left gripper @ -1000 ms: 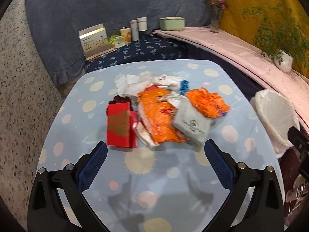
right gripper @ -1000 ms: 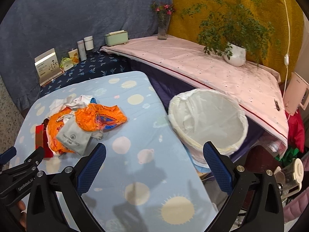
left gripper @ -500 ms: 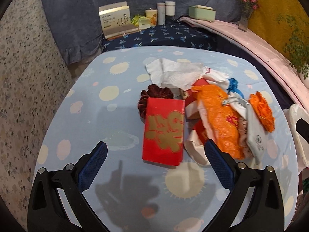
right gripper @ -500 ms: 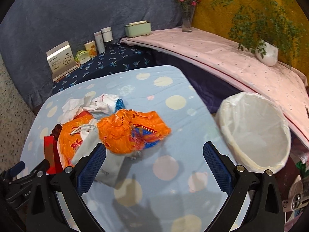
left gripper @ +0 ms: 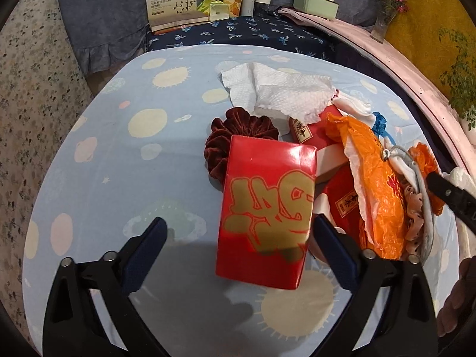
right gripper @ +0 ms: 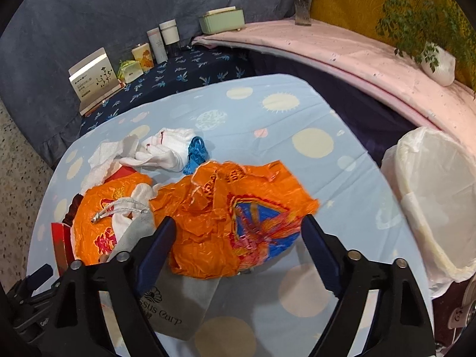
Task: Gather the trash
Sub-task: 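Grasp the red box with the left tool while the right tool grasps the orange bag, then carry the red box and orange bag over the wastebasket and release both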
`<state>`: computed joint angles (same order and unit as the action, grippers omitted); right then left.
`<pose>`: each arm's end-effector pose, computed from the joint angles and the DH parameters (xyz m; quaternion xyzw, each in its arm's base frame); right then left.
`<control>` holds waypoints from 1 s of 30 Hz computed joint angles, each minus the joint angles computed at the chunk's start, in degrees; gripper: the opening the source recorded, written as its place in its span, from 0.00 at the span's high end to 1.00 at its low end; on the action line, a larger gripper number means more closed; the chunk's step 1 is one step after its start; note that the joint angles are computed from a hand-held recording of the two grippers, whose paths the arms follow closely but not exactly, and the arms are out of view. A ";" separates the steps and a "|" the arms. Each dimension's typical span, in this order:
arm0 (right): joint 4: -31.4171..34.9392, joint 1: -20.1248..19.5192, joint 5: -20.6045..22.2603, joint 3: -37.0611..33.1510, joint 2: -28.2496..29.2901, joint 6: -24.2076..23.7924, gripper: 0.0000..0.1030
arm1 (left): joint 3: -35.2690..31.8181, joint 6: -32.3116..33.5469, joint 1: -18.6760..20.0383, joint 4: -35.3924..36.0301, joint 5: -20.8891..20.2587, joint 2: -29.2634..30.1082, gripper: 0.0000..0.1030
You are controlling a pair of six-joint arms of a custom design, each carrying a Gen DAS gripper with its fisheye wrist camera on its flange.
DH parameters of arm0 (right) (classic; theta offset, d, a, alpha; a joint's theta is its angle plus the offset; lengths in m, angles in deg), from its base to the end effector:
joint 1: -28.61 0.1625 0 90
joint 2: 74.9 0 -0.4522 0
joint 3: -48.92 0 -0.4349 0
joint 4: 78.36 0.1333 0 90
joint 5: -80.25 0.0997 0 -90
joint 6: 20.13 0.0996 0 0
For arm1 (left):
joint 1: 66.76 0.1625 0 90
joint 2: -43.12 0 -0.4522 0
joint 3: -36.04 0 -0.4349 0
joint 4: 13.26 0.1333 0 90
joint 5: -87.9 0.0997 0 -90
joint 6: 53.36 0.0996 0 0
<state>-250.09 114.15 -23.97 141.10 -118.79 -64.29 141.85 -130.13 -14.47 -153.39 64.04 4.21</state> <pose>0.0501 -0.7578 0.1257 0.2892 -0.9060 0.2114 0.2256 -0.1934 -0.6169 -0.0208 -0.2022 0.8079 -0.3878 0.3949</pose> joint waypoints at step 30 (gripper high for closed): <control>0.31 -0.30 7.02 6.26 -9.16 -0.67 0.88 | 0.06 5.71 -6.78 -4.40 3.49 -0.28 0.64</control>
